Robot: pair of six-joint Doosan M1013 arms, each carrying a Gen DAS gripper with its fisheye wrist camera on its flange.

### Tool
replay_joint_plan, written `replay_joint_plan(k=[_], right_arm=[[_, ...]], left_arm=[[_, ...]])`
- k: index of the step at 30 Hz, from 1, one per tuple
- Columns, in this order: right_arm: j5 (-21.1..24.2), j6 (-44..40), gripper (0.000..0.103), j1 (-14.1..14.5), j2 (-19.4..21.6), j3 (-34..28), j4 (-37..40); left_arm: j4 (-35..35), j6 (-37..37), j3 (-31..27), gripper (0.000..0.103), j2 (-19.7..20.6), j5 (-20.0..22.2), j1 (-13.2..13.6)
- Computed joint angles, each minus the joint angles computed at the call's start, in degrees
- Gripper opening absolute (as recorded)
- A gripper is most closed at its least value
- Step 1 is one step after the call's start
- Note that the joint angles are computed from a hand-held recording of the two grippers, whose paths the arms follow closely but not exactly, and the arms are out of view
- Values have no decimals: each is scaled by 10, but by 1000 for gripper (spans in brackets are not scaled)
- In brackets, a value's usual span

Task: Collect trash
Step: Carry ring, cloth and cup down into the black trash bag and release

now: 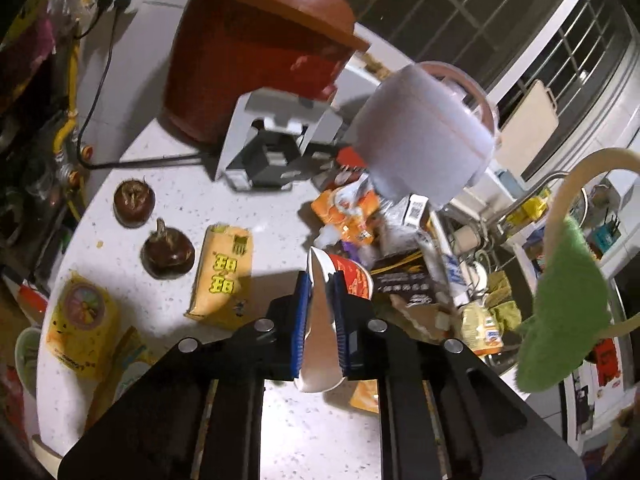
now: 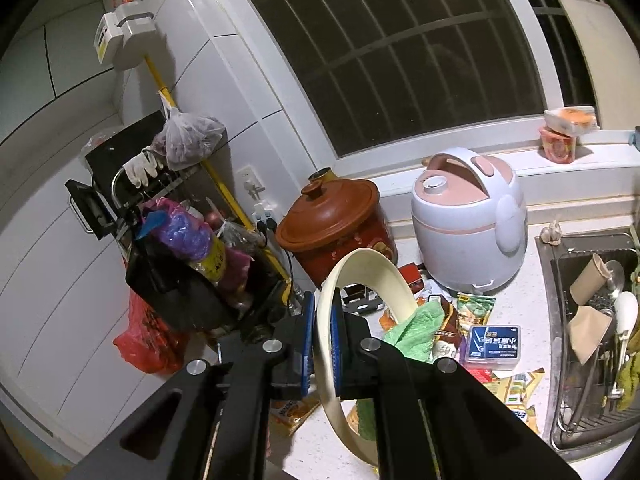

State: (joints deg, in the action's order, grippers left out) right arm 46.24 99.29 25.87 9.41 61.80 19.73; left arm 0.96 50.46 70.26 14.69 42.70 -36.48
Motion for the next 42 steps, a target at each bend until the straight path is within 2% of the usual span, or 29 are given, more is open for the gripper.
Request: replay_joint_plan(k=[5, 8, 11, 13, 16, 19, 23, 29, 32, 36, 39, 41, 42], right_arm=[[-7, -6, 8, 2, -5, 2, 8], [-15, -19, 8, 3, -12, 9, 20], [-20, -53, 8, 6, -25, 21, 45], [-19, -91, 8, 10, -36, 31, 74], [-5, -145, 8, 14, -53, 49, 130], [27, -197, 8, 25, -66, 64, 165], [92, -209, 8, 38, -69, 86, 190], [166, -186, 8, 61, -65, 152, 174], [186, -181, 8, 70, -62, 204, 158], [183, -184, 8, 83, -42, 276, 143], [165, -172, 9, 99, -16, 315, 101], [154, -161, 12, 113, 4, 332, 55], [152, -152, 17, 119, 11, 335, 34]], left_arm=[[3, 7, -1, 11, -12, -22, -2], [5, 23, 10, 11, -34, -47, -8], [8, 49, 34, 11, -67, -63, -19], [17, 68, 55, 11, -98, -59, -33], [40, 64, 83, 11, -135, -26, -55], [55, 45, 108, 11, -166, 30, -83], [46, -4, 146, 11, -184, 98, -112], [-7, -31, 219, 11, -181, 135, -125], [-39, -35, 264, 12, -169, 123, -123], [-85, -22, 311, 14, -133, 103, -116], [-92, -30, 333, 22, -101, 94, -115], [-69, -60, 336, 41, -73, 112, -118], [-61, -69, 333, 44, -61, 126, -118]])
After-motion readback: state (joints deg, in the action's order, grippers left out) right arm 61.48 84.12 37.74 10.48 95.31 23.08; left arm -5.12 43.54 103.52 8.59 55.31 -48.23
